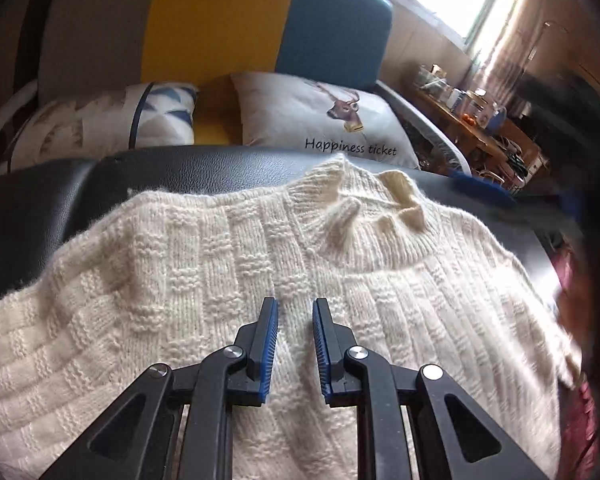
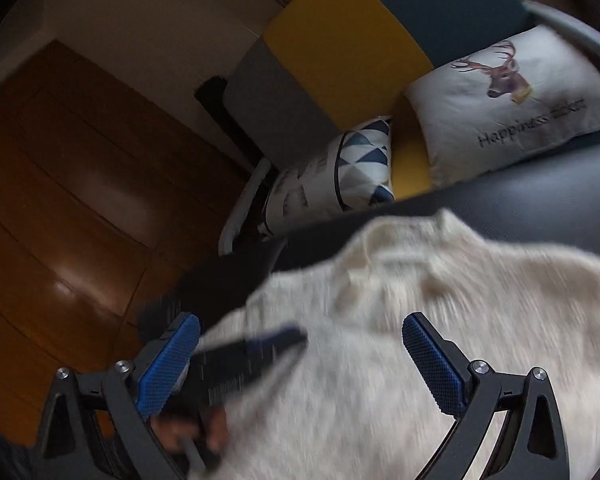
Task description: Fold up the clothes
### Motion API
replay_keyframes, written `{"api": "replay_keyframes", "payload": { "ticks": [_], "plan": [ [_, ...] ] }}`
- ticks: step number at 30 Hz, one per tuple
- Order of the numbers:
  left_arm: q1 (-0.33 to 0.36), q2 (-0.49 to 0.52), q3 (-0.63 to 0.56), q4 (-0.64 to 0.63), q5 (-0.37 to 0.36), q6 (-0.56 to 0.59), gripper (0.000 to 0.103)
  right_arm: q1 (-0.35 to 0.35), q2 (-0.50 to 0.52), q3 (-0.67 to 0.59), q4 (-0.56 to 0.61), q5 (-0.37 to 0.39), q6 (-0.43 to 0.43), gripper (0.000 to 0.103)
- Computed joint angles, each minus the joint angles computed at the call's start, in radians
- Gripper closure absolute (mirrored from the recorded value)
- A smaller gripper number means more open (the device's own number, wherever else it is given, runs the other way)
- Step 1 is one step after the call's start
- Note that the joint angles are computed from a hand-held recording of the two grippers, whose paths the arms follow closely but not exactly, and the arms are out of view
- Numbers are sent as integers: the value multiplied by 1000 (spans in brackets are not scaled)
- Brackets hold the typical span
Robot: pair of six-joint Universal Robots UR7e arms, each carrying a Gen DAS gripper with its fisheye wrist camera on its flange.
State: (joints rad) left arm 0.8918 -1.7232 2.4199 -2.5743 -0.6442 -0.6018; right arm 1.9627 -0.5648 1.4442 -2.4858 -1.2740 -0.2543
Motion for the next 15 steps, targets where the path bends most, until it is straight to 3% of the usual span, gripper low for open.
{"api": "replay_keyframes", "payload": {
  "ticks": [4, 8, 13, 15],
  "plan": [
    [6, -19, 34, -84, -38, 10, 86, 18, 153, -211, 133, -13, 75, 0],
    [29, -29, 57, -181, -91, 29, 86, 20, 260, -340, 227, -17, 122, 0],
    [32, -19, 61, -212, -97, 35, 86, 17, 341, -418, 237, 140, 114, 0],
    [33, -16, 61, -213, -95, 35, 86, 27, 379, -463, 207, 87, 135, 0]
  ]
}}
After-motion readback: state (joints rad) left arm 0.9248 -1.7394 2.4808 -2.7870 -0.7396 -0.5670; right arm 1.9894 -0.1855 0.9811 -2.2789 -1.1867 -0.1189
